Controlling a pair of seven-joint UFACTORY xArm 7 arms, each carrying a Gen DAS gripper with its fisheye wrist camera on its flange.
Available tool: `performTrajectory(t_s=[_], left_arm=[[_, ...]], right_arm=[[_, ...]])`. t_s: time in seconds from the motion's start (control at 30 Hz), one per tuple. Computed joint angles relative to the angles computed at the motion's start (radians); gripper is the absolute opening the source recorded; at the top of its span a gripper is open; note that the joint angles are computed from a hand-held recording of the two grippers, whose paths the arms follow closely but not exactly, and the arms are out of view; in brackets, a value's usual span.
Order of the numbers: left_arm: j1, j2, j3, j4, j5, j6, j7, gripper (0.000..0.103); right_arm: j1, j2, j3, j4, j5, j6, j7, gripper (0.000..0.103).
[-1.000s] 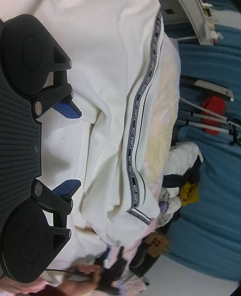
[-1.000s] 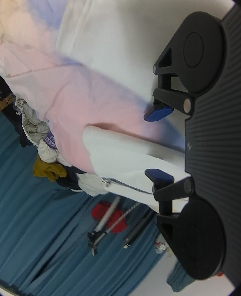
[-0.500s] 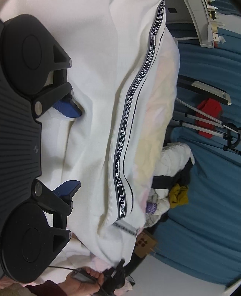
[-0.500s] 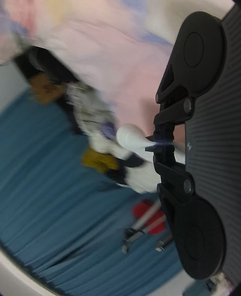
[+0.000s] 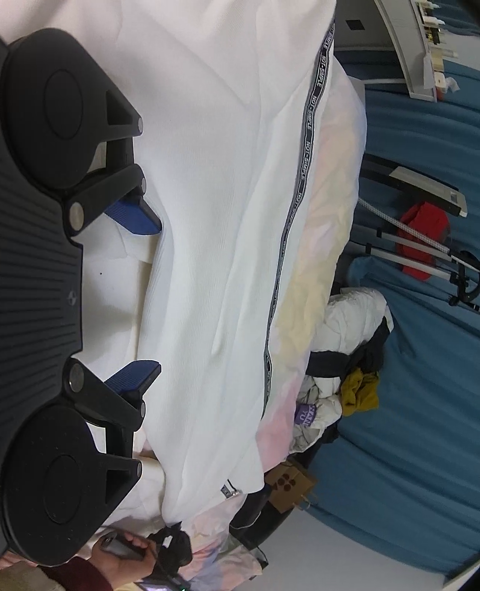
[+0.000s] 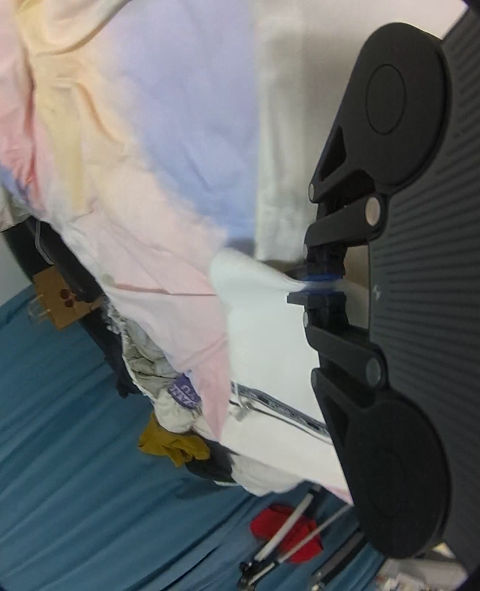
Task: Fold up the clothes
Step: 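Grasp a white trouser leg cuff with the right gripper and lift it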
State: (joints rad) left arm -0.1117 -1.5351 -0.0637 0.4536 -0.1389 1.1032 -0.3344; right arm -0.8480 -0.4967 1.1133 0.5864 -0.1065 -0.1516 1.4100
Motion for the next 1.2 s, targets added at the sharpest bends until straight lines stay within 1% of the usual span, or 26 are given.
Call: performTrajectory(t_s=[0.03, 0.1, 0.13, 0.2, 0.23, 0.3, 0.33, 0.37, 0.4, 0.43, 0.47, 0.53, 0.57, 0.63, 0.67, 0.73, 0.77, 0.8, 0.83, 0.87, 0.9, 0.93, 0.97, 1.03, 1.13, 1.2], left_arm=[[-0.001, 0.004, 0.002, 0.005, 0.000, 0.005, 0.000, 0.077], [-0.001, 0.008, 0.001, 0.017, 0.003, 0.011, 0.002, 0.077], [-0.002, 0.007, 0.004, 0.022, 0.004, 0.015, 0.003, 0.077], [-0.003, 0.000, 0.009, 0.034, 0.003, 0.028, 0.005, 0.078], [-0.005, -0.009, 0.011, 0.041, 0.000, 0.038, 0.005, 0.078], [-0.010, -0.028, 0.018, 0.053, -0.006, 0.059, 0.008, 0.079], [-0.012, -0.036, 0.017, 0.060, -0.010, 0.070, 0.008, 0.079], [-0.014, -0.044, 0.018, 0.068, -0.015, 0.079, 0.008, 0.079], [-0.018, -0.052, 0.018, 0.074, -0.021, 0.086, 0.010, 0.079], [-0.022, -0.059, 0.017, 0.079, -0.026, 0.090, 0.012, 0.080], [-0.024, -0.064, 0.014, 0.083, -0.029, 0.093, 0.015, 0.080], [-0.027, -0.070, 0.007, 0.090, -0.031, 0.098, 0.023, 0.080], [-0.027, -0.074, 0.002, 0.090, -0.033, 0.102, 0.024, 0.080], [-0.025, -0.080, -0.004, 0.087, -0.034, 0.107, 0.024, 0.080], [-0.022, -0.081, -0.006, 0.085, -0.033, 0.110, 0.024, 0.080], [-0.017, -0.084, -0.011, 0.079, -0.030, 0.117, 0.020, 0.080], [-0.013, -0.086, -0.014, 0.075, -0.029, 0.121, 0.016, 0.080], [-0.008, -0.087, -0.016, 0.070, -0.027, 0.122, 0.011, 0.080], [-0.004, -0.087, -0.018, 0.066, -0.025, 0.123, 0.008, 0.080], [0.000, -0.088, -0.019, 0.061, -0.022, 0.123, 0.004, 0.080], [0.003, -0.088, -0.020, 0.056, -0.019, 0.123, 0.001, 0.080], [0.006, -0.088, -0.022, 0.052, -0.016, 0.123, -0.002, 0.080], [0.008, -0.089, -0.022, 0.047, -0.013, 0.125, -0.005, 0.080], [0.013, -0.089, -0.021, 0.040, -0.009, 0.133, -0.012, 0.080], [0.022, -0.089, -0.011, 0.043, -0.004, 0.159, -0.029, 0.080], [0.028, -0.091, 0.000, 0.064, 0.005, 0.195, -0.034, 0.080]], right_arm=[[0.078, 0.006, -0.069, -0.021, 0.006, 0.004, -0.005, 0.012], [0.243, 0.004, -0.210, -0.053, 0.019, 0.049, -0.018, 0.021], [0.329, -0.002, -0.287, -0.064, 0.020, 0.090, -0.031, 0.027], [0.491, -0.042, -0.437, -0.091, 0.024, 0.177, -0.051, 0.029], [0.554, -0.087, -0.500, -0.116, 0.029, 0.214, -0.056, 0.030], [0.649, -0.190, -0.597, -0.159, 0.034, 0.298, -0.062, 0.040], [0.664, -0.258, -0.614, -0.179, 0.027, 0.357, -0.049, 0.053], [0.665, -0.327, -0.613, -0.187, 0.016, 0.446, -0.025, 0.066], [0.670, -0.392, -0.614, -0.195, 0.003, 0.534, -0.004, 0.069], [0.682, -0.449, -0.615, -0.206, -0.006, 0.610, 0.018, 0.070], [0.692, -0.486, -0.617, -0.213, -0.013, 0.666, 0.040, 0.069], [0.730, -0.529, -0.644, -0.230, -0.013, 0.743, 0.072, 0.070], [0.750, -0.532, -0.660, -0.236, -0.011, 0.763, 0.083, 0.070], [0.786, -0.527, -0.690, -0.256, -0.017, 0.755, 0.097, 0.069], [0.804, -0.511, -0.707, -0.266, -0.021, 0.734, 0.099, 0.069], [0.835, -0.473, -0.738, -0.294, -0.019, 0.668, 0.111, 0.069], [0.848, -0.450, -0.754, -0.309, -0.014, 0.622, 0.117, 0.065], [0.853, -0.427, -0.764, -0.319, -0.014, 0.583, 0.119, 0.060], [0.851, -0.409, -0.764, -0.327, -0.022, 0.544, 0.119, 0.051], [0.843, -0.398, -0.753, -0.326, -0.036, 0.528, 0.119, 0.038], [0.835, -0.387, -0.744, -0.315, -0.051, 0.535, 0.112, 0.030], [0.826, -0.378, -0.739, -0.303, -0.066, 0.545, 0.106, 0.017], [0.818, -0.382, -0.738, -0.302, -0.079, 0.531, 0.103, 0.014], [0.797, -0.395, -0.733, -0.302, -0.104, 0.501, 0.097, 0.011], [0.748, -0.458, -0.695, -0.304, -0.130, 0.467, 0.126, 0.009], [0.715, -0.502, -0.668, -0.301, -0.144, 0.457, 0.141, 0.009]])
